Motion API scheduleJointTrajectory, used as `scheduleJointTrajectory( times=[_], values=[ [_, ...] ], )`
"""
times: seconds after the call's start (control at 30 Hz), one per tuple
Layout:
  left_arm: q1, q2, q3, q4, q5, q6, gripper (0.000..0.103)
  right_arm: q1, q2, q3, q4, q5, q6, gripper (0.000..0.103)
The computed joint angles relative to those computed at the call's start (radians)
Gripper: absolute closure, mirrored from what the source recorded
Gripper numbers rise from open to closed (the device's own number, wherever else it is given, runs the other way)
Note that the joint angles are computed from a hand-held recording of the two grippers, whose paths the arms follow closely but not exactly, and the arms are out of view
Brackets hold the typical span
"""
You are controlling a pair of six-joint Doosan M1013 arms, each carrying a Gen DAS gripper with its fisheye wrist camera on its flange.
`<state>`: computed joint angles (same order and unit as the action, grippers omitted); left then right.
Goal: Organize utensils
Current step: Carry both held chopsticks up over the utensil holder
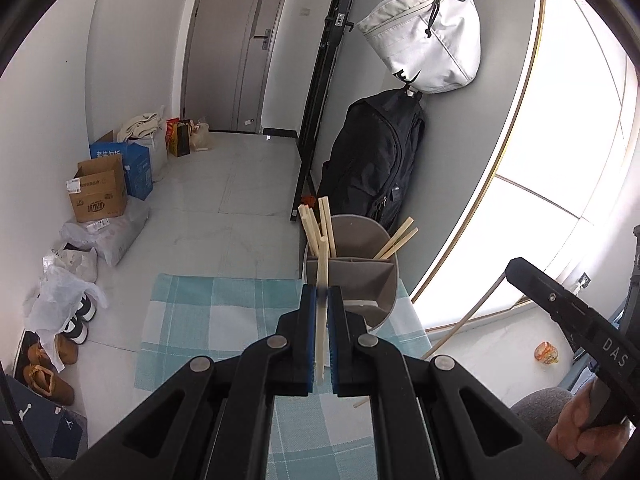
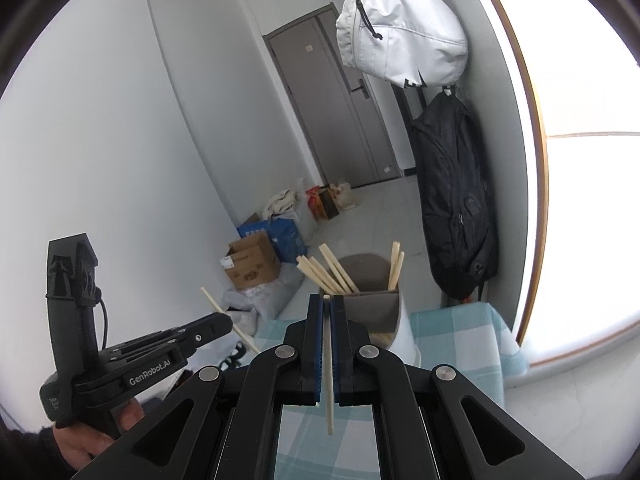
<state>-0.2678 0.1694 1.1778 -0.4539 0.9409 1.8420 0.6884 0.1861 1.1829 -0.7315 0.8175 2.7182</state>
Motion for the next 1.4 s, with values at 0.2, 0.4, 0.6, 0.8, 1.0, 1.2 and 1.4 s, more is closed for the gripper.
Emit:
scheduleJointTrajectory(
  times=[0.2, 0.4, 0.6, 0.8, 1.0, 1.2, 1.4],
  values=[
    [-0.009, 0.028, -0.088, -0.023, 0.039, 0.000, 0.102, -0.025, 0.030, -0.091, 0.035, 0.032, -0.079, 0.100],
    [-0.018, 0.069, -0.177, -0.032, 0.046, -0.018, 0.102, -0.057, 0.069, -0.193, 0.051, 0.061, -0.133, 0.100],
    [-0.025, 0.122, -0.275, -0.027, 0.069, -0.028, 0.102, -0.092, 0.108, -0.282, 0.082, 0.084, -0.194, 0.100],
    [-0.029, 0.174, -0.345, -0.028, 0.108, -0.040, 0.102, -0.114, 0.148, -0.360, 0.107, 0.120, -0.280, 0.100],
    [-0.031, 0.210, -0.378, -0.024, 0.138, -0.056, 0.102, -0.136, 0.181, -0.400, 0.150, 0.139, -0.347, 0.100],
    [-0.025, 0.240, -0.392, -0.033, 0.184, -0.064, 0.102, -0.155, 0.205, -0.413, 0.202, 0.157, -0.403, 0.100],
    [-0.021, 0.267, -0.414, -0.044, 0.250, -0.074, 0.102, -0.170, 0.237, -0.441, 0.283, 0.190, -0.478, 0.100]
  ],
)
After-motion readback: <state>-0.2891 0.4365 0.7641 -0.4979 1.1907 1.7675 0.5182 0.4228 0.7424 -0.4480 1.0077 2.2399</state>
